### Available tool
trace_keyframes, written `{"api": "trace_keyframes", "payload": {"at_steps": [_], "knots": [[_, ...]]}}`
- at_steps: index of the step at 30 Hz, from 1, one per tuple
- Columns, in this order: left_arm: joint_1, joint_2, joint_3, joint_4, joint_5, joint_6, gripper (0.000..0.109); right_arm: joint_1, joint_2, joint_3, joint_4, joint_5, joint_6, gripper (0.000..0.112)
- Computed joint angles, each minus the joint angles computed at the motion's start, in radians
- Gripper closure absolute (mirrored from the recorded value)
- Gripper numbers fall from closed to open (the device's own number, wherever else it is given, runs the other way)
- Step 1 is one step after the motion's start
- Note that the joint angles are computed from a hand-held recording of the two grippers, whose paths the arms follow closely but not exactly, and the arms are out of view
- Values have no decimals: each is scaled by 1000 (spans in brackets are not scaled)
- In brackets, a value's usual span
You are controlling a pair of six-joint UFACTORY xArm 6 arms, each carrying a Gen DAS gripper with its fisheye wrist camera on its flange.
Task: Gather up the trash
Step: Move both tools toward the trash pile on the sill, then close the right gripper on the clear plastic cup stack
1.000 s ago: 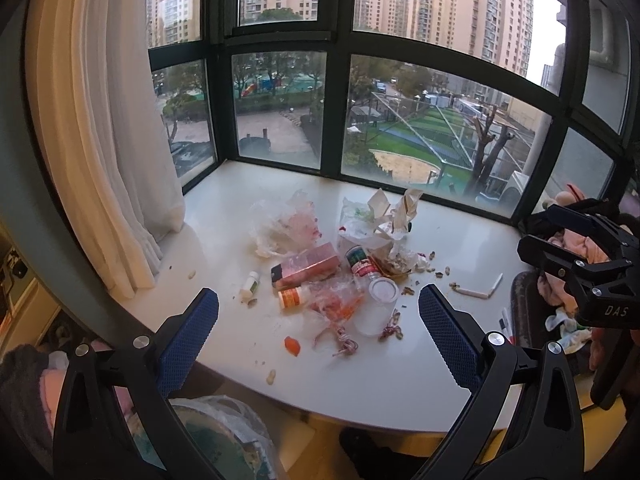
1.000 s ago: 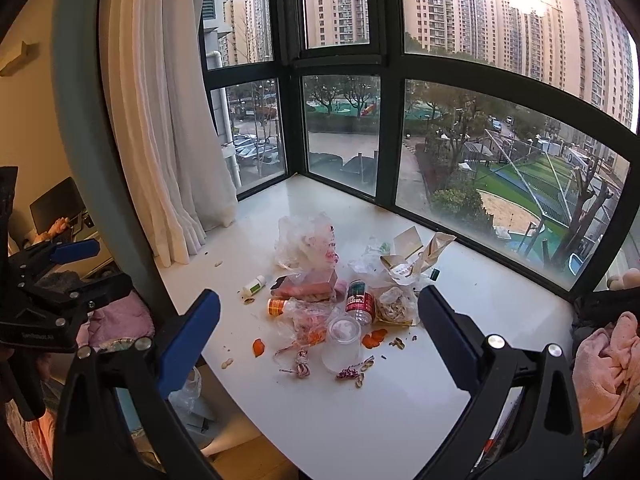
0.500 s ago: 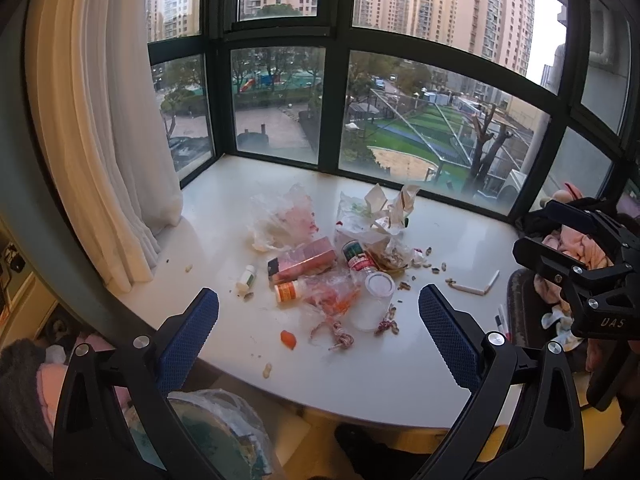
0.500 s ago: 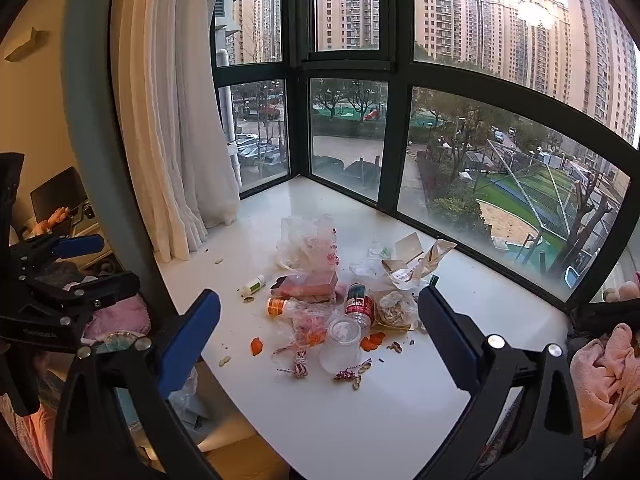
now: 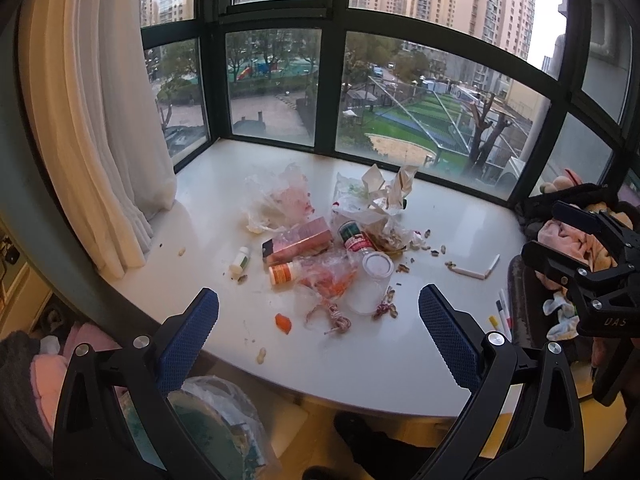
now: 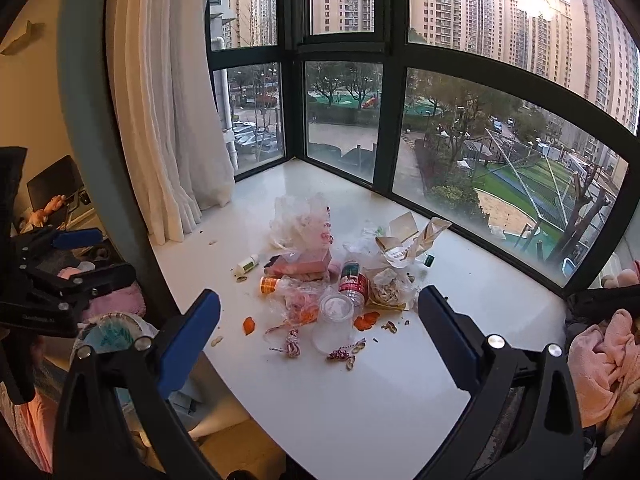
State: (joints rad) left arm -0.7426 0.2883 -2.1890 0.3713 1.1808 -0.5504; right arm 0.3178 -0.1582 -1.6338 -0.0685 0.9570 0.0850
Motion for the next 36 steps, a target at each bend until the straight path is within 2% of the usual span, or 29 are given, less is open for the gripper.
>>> {"api": "trace_keyframes", "payload": {"at_steps": [8, 10, 16, 21, 23, 32, 36], "knots": [[3, 17, 3, 8, 2, 15, 11, -21, -18, 46, 24, -11, -5, 16], [9, 11, 51, 23, -31, 21, 11, -28, -19, 58, 36, -16, -13, 16], [39, -20, 190, -54, -158, 64, 11, -64, -8, 83, 128, -47, -119, 16], [40, -7, 234, -88, -250, 110, 11, -104, 9, 105, 209, -71, -185, 16], [41, 12, 235, -86, -281, 122, 11, -120, 5, 136, 257, -123, -216, 16], [31, 218, 30, -144, -260, 233, 11, -186, 107, 87, 445, -110, -423, 16], [38, 294, -21, -196, -298, 288, 11, -203, 158, 67, 484, -82, -528, 16]]}}
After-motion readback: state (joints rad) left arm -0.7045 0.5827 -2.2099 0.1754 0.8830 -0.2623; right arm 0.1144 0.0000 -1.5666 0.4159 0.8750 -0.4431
